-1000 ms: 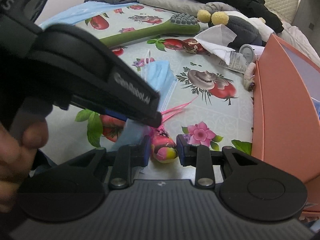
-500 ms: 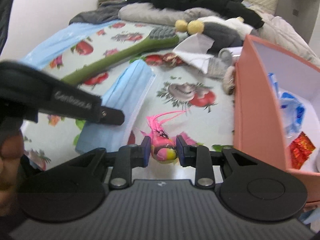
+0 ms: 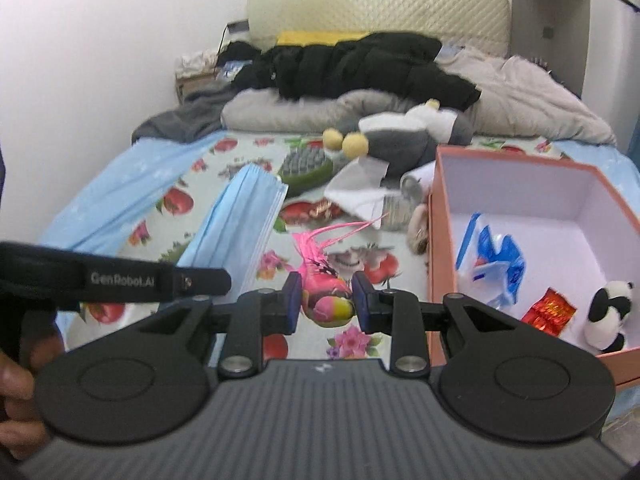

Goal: Organize soft objects
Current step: 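Carry the mask and pink toy over the pink box with both grippers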

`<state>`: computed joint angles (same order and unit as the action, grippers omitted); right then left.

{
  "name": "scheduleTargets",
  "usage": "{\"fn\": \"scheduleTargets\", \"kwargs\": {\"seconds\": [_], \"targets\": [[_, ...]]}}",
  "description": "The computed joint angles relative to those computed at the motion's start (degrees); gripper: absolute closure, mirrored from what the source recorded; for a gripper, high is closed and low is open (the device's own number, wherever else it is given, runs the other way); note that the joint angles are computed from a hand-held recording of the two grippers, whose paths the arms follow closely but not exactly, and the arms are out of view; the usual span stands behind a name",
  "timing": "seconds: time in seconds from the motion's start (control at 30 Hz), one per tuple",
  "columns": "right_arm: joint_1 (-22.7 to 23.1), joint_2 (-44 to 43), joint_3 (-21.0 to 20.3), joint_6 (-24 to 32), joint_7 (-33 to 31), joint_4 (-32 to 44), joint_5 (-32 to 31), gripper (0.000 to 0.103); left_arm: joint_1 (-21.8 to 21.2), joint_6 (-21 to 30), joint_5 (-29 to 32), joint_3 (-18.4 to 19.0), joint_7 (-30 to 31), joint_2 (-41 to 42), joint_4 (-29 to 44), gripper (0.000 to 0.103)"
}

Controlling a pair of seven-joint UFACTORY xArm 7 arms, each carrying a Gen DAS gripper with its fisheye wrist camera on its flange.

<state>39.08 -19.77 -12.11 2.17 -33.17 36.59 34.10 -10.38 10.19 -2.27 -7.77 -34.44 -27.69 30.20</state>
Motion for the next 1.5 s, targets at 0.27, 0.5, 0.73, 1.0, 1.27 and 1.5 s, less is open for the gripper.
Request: {"fn": "scheduleTargets", "kwargs": {"seconds": [0.27, 0.5, 0.73, 1.0, 1.27, 1.5], "targets": [[-3.73, -6.41, 2.07, 0.82, 4.73, -2.24, -4.04, 0.072, -0.77, 2.9, 0.7, -1.59, -0.75, -4.79, 1.11, 0.097], [-6.68, -10.27, 1.91, 1.08, 8.93, -3.71, -8.58, 0.072, -3.37, 2.17, 0.83, -2.07, 0.7, -3.03, 4.97, 0.097], [-11.93, -12.57, 1.59, 1.63, 12.84, -5.16, -12.98, 0.072, -9.0, 0.29, -2.13, -0.29, 5.22, 4.87, 11.37, 0.097], [-19.15, -10.69, 2.19, -0.51, 15.51, -4.28, -18.46, 0.072, -15.22, 0.27, -9.63, 2.88, 17.0, 16.92, 21.79, 0.097], [-13.7, 0.44, -7.29, 0.5, 9.6, 8.19, -16.82, 0.072, -13.03, 8.72, -23.79, 2.89, 32.15, 34.02, 44.07, 0.097], [-9.03, 13.79, -16.68, 15.17, -1.02, 24.75, -0.63, 0.072, -8.97, 23.43, -16.15, 0.07, 27.18, 52.38, 72.63, 0.097]]}}
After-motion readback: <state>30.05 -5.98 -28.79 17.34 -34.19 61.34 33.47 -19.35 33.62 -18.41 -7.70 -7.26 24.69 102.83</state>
